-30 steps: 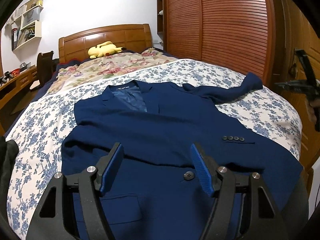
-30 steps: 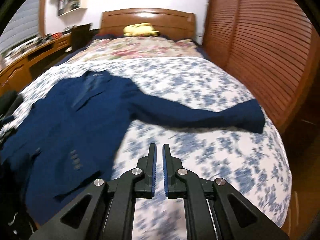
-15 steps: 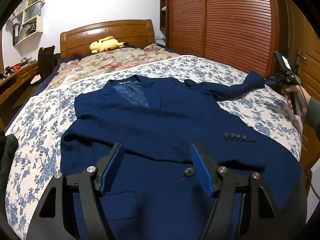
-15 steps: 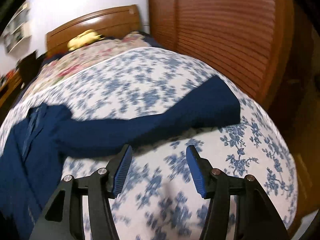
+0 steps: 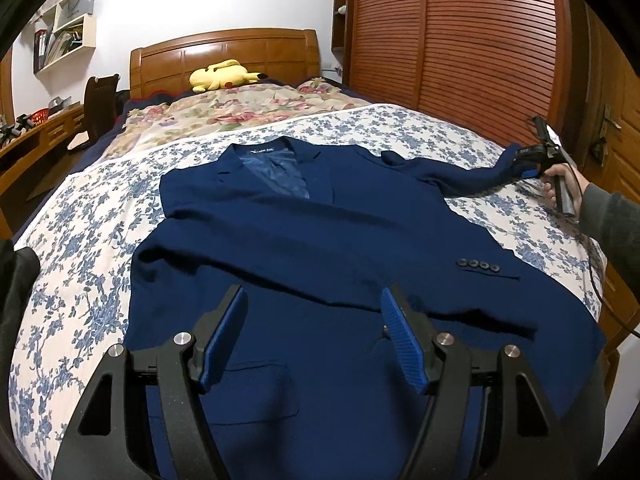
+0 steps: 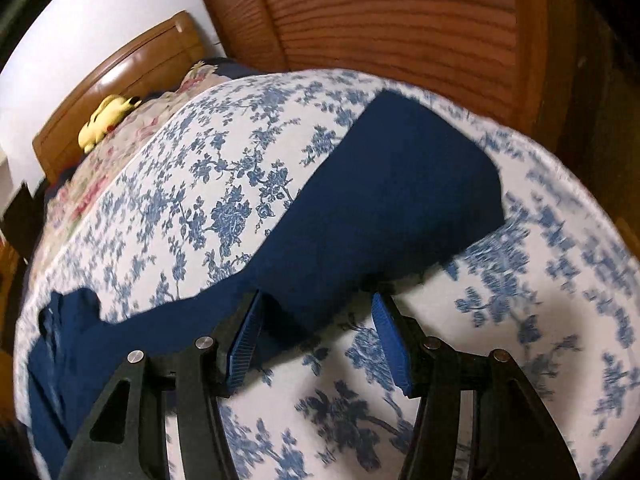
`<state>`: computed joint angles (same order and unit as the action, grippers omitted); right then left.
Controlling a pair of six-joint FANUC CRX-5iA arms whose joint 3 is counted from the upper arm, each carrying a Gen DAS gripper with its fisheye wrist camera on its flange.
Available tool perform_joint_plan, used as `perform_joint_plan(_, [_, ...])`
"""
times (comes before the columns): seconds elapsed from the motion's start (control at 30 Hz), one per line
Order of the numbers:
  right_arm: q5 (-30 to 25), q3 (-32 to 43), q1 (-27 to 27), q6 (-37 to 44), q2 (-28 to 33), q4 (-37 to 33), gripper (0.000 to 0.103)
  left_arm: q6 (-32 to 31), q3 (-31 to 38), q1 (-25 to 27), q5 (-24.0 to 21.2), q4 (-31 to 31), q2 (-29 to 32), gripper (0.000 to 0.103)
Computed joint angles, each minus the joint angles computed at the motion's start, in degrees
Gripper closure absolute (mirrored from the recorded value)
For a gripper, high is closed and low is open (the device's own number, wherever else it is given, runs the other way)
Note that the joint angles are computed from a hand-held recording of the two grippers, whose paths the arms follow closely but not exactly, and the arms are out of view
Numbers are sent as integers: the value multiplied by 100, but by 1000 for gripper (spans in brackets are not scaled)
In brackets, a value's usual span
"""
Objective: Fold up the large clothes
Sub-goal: 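Close the right tool on the other sleeve cuff and lift it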
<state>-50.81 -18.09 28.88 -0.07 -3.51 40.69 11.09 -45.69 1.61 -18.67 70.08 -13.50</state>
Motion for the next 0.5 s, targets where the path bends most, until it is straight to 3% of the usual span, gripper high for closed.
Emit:
perform_joint_plan(0.23, [181,144,-216,179,228,-204,47,61,45,56,-105,-88,43,33])
perform_joint_plan(0.27, [233,130,-222,230,229,-177,67,58,53,53,-115,-101,56,33])
perform_joint_plan(0.3, [295,170,-266,417,248,-263,93,61,60,46,-114,-119,65,33])
perform_joint_plan(0.37, [302,230,-219,727,273,-299,97,49,87,34,-113,-128,85,33])
perform_joint_plan(0.5, [490,-31,-5,562,2,472,99,-61,112,1,-147,36,109,33])
